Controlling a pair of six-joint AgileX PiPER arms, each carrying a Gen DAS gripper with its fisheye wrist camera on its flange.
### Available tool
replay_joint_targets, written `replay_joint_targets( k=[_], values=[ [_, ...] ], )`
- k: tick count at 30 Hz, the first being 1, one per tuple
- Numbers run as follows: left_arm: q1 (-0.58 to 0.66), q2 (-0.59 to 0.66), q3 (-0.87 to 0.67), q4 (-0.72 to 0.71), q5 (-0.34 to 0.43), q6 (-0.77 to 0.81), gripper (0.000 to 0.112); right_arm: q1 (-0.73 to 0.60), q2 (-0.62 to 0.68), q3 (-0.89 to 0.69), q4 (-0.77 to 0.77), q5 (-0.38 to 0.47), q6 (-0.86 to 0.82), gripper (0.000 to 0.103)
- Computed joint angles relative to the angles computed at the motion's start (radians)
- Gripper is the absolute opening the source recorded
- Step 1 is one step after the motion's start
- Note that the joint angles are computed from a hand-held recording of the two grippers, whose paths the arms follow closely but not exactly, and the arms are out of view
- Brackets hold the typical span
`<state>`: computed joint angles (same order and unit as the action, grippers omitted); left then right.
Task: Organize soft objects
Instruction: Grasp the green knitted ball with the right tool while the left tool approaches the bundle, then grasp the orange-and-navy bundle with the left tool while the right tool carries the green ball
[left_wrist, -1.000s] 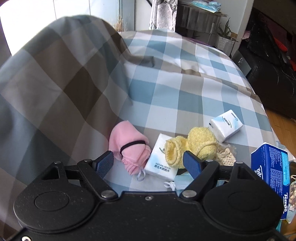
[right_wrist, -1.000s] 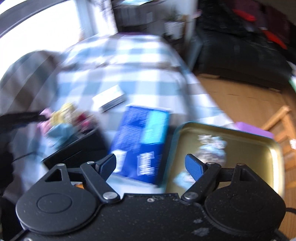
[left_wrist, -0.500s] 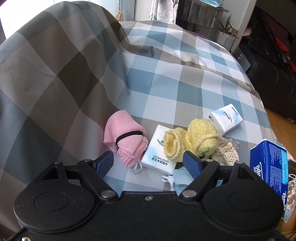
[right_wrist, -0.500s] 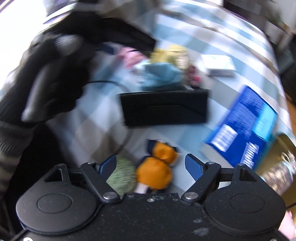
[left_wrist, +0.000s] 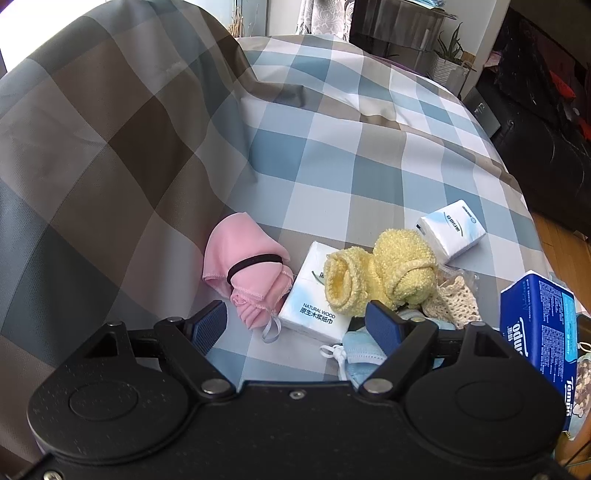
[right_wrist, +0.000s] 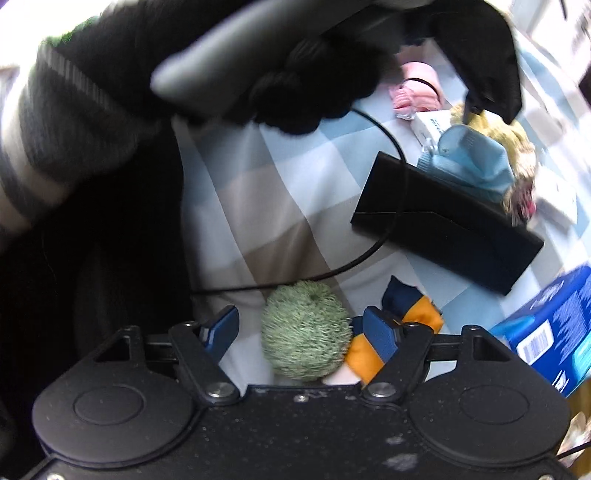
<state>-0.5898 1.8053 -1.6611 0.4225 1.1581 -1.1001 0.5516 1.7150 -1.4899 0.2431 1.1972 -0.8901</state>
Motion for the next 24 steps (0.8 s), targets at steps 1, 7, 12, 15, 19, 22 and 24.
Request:
replay_joint_targets(
  k=[1, 7, 12, 15, 19, 22, 24],
  values=[
    [0.001, 0.000, 0.001, -0.001, -0.003, -0.001, 0.078, 0.010, -0.024, 0.051, -0.017, -0.052, -0.034, 0.074],
    [0.006, 0.000, 0.011, -0.017, -0.017, 0.003, 0.078, 0.018, -0.050, 0.122, -0.007, -0.093, -0.126, 0.055],
    [0.006, -0.001, 0.014, -0.016, -0.022, 0.001, 0.078, -0.048, -0.057, 0.066, 0.073, -0.049, -0.129, 0.052],
    [0.007, -0.002, 0.017, -0.014, -0.023, -0.002, 0.078, -0.128, -0.059, 0.007, 0.153, -0.024, -0.097, 0.052],
    [0.004, 0.003, 0.014, -0.012, -0.018, -0.003, 0.078, -0.212, -0.045, -0.048, 0.192, -0.041, 0.005, 0.052],
    [-0.003, 0.010, 0.007, -0.007, -0.009, 0.001, 0.078, -0.256, -0.025, -0.074, 0.187, -0.084, 0.107, 0.052],
    [-0.009, 0.013, 0.005, 0.000, -0.004, 0.001, 0.078, -0.293, -0.005, -0.100, 0.198, -0.107, 0.173, 0.053]
  ],
)
